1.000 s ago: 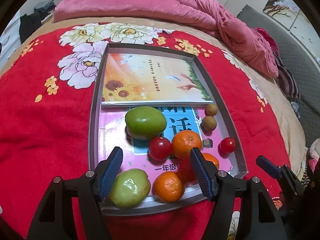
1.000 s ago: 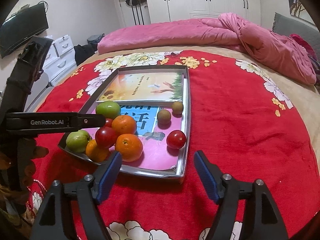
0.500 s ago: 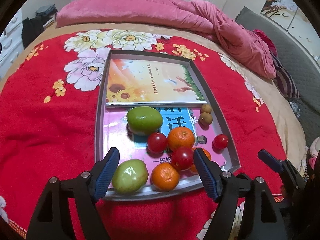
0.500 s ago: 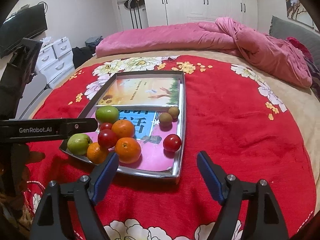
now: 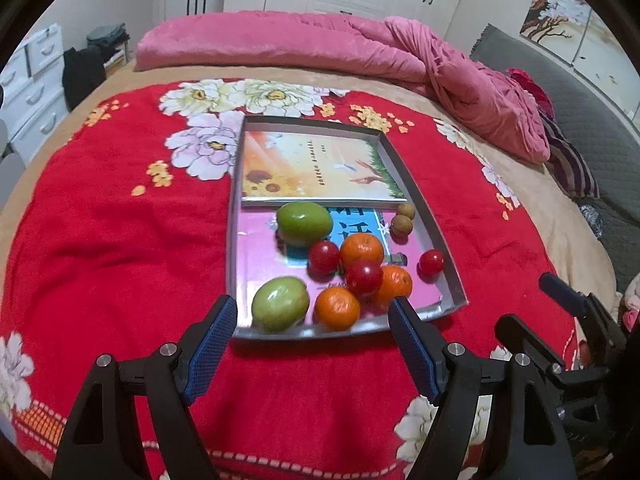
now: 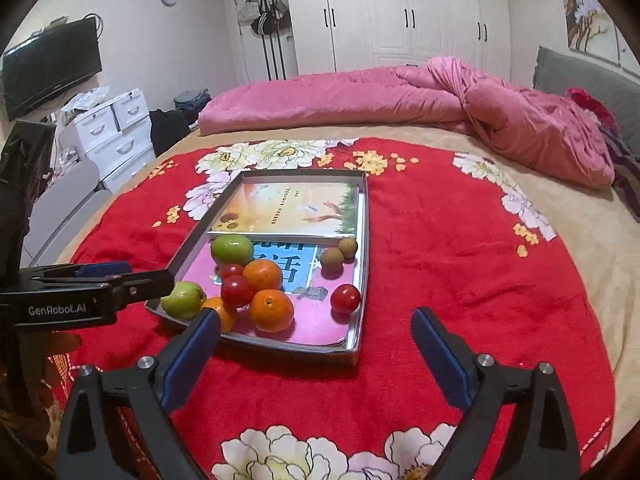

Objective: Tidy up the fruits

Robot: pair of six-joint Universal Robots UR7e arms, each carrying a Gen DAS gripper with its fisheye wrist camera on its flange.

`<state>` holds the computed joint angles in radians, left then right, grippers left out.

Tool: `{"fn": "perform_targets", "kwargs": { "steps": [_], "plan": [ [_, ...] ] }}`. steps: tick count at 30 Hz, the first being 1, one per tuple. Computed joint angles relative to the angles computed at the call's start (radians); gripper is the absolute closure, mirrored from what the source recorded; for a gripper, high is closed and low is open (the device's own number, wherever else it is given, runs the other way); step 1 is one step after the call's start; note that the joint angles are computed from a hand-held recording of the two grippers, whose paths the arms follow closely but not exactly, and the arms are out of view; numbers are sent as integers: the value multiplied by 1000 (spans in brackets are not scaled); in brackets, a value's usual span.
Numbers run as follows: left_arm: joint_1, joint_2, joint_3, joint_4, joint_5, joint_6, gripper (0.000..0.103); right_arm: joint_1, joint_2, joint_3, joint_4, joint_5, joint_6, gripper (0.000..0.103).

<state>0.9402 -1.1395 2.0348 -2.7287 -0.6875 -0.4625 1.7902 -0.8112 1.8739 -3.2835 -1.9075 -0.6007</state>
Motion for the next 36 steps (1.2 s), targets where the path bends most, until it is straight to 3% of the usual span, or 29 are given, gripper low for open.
{"fn": "perform_targets", "kwargs": {
  "steps": [6, 15, 36],
  "plan": [
    [-58, -75, 99, 35, 49, -104, 24, 2, -47, 74, -17, 16, -13, 1],
    [-92, -149, 185, 117, 12, -225, 24, 13, -91, 173, -106, -24, 6, 1],
    [-124, -135, 187, 152, 42, -252, 24, 12, -96, 211, -137, -19, 4, 1]
  ]
}}
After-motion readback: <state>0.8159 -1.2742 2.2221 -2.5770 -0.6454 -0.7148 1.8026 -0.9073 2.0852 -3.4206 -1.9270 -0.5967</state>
